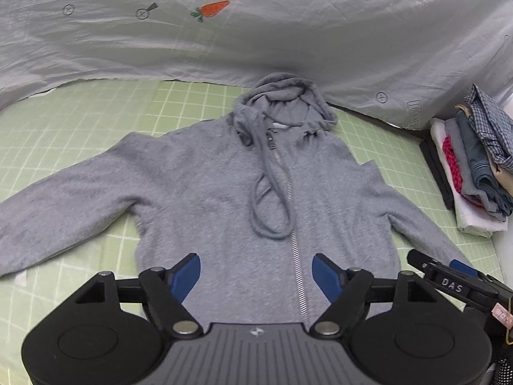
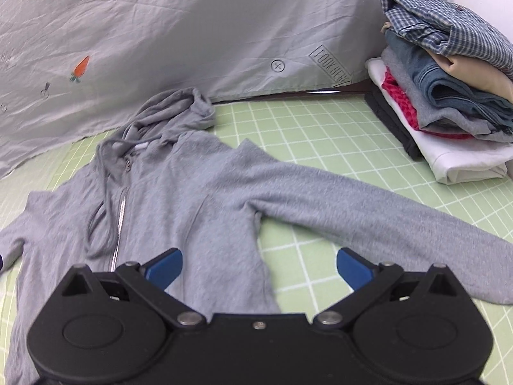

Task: Fold clothes
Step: 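Move the left gripper to the sleeve cuff and grasp it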

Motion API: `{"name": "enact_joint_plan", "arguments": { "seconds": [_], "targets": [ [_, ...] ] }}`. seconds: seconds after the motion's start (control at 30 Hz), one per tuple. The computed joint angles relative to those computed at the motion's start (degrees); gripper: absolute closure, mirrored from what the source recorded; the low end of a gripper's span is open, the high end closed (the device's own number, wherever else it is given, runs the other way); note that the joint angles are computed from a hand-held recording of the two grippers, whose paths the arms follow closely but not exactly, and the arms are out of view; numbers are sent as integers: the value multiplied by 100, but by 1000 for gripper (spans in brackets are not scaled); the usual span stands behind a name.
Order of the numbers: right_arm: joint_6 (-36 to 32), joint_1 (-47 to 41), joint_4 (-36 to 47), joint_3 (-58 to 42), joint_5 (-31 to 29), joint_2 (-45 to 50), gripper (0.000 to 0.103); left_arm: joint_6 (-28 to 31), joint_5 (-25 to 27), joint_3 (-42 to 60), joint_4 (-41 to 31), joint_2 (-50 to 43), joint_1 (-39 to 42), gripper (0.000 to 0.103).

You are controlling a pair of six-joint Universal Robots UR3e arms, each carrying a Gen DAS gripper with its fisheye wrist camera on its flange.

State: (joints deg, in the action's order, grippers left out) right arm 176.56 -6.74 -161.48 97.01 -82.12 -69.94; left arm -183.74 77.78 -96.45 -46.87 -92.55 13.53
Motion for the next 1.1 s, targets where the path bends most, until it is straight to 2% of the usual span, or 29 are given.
{"name": "enact_joint_plan", "arguments": {
  "seconds": [0.2,0.47,0.7,0.87,1.1],
  "targets": [
    [61,203,18,524,-196,-342,0,234,-63,-1166,-202,1057,1063,23],
    [626,944,222,393,-729,-97,0,1005,-532,-2010,-828,2083,3191,22],
    [1396,1827,478,-483,-1285,650,0,1742,-542,-1798,-679,1504,4640,21],
    [1838,2327,940,-1248,-1830,1190,0,2011,-241,-1353,-293,685,5238,21],
    [2067,2693,1584,-2085,-2298,1719,0,2340,-318,-1177,666,-114,5956,20]
  ]
}}
